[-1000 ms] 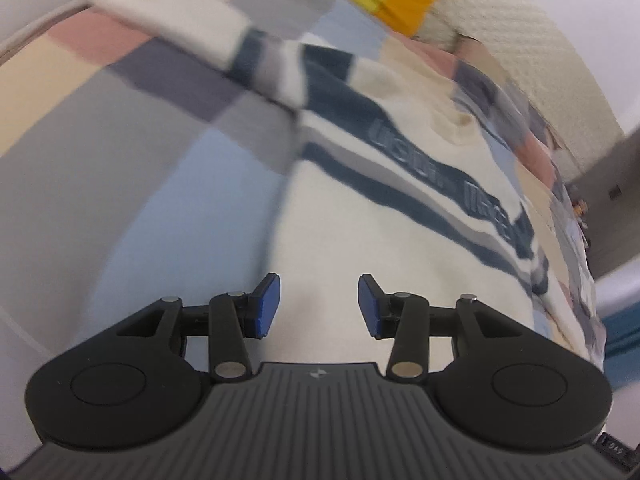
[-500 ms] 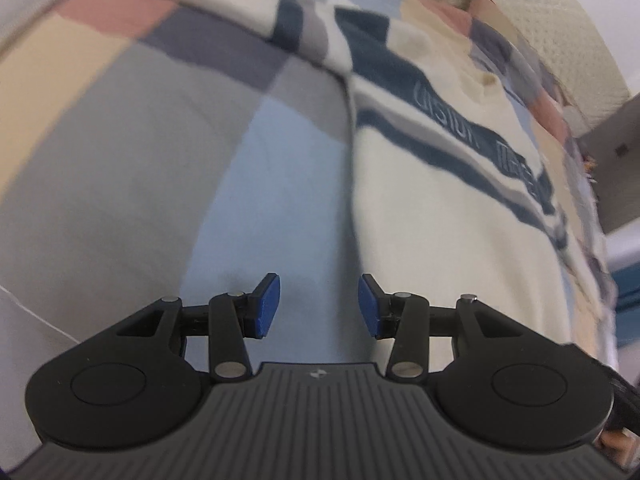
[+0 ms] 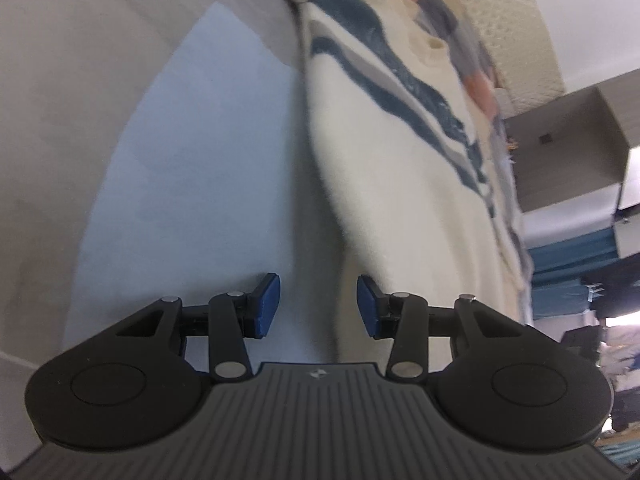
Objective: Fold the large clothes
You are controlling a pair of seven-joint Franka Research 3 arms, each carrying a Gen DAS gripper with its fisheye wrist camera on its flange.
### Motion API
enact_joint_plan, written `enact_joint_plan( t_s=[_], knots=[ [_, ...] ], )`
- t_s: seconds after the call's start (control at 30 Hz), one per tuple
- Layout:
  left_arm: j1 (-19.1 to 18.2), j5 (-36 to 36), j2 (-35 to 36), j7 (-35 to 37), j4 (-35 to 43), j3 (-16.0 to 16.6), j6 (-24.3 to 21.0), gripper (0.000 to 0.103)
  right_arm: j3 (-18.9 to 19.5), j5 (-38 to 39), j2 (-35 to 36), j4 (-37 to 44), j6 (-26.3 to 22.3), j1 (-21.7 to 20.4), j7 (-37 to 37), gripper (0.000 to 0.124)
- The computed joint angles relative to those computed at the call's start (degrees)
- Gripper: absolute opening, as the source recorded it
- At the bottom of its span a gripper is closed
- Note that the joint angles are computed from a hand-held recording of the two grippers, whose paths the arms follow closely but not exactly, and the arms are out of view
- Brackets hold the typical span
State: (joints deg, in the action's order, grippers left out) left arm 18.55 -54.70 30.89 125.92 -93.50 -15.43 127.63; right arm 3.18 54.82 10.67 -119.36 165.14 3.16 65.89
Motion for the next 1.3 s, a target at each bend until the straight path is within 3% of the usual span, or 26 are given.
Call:
enact_joint_plan(
  t_s=[0.13, 0.2, 0.43, 0.53, 0.6, 0.7, 0.8, 0.9, 1.0, 1.07, 1.13, 1.3],
  knots=[
    [3.2, -8.3, 0.7, 8.9, -0.1, -2.9, -3.4, 0.048, 0.1, 0.4, 0.0, 0.0, 0.3, 0.0, -0.2, 0.048],
    [5.4, -15.7, 1.8, 14.3, -0.4, -4.4, -7.3, 0.048, 0.1, 0.4, 0.0, -0.1, 0.5, 0.0, -0.2, 0.048],
    [5.9, -24.4, 3.7, 21.1, 1.2, -4.0, -19.6, 0.052, 0.0, -0.6, 0.2, 0.0, 0.9, 0.2, 0.8, 0.049],
    [4.8, -25.7, 3.3, 21.4, 1.2, -2.7, -20.6, 0.054, 0.1, -0.6, 0.1, 0.0, 0.9, 0.2, 0.8, 0.049],
    [3.6, -24.9, 3.3, 20.1, 1.6, -1.7, -19.9, 0.054, 0.2, -0.4, 0.1, 0.0, 0.9, 0.1, 0.7, 0.049],
    [0.6, -20.2, 2.6, 15.2, 2.1, 0.2, -15.2, 0.054, 0.2, -0.5, 0.2, 0.0, 0.9, 0.2, 0.6, 0.05],
    [-1.5, -13.8, 3.5, 9.4, 4.1, 1.1, -11.9, 0.054, 0.2, -0.4, 0.2, 0.0, 0.9, 0.1, 0.7, 0.049],
    [-4.5, -2.3, 4.3, 2.9, 6.3, 3.0, -8.6, 0.054, 0.2, -0.7, 0.2, 0.0, 0.9, 0.2, 1.0, 0.049],
    [-2.9, -1.4, 6.6, 0.3, 7.9, 1.1, -8.3, 0.053, 0.2, -1.2, 0.3, 0.0, 1.0, 0.3, 1.3, 0.048],
    [-2.3, -0.5, 5.9, 2.1, 7.0, -0.2, -6.3, 0.048, 0.1, -1.4, 0.3, 0.0, 1.0, 0.3, 1.4, 0.048],
    [-3.5, 4.8, 6.0, 1.4, 8.6, 0.1, -6.8, 0.033, 0.0, -2.3, 0.3, -0.1, 1.1, 0.5, 1.8, 0.048],
    [-3.0, 10.9, 4.8, 2.7, 9.6, -1.1, -9.2, 0.02, -0.6, -7.6, 0.7, -0.1, 1.6, 1.4, 5.3, 0.048]
  ],
)
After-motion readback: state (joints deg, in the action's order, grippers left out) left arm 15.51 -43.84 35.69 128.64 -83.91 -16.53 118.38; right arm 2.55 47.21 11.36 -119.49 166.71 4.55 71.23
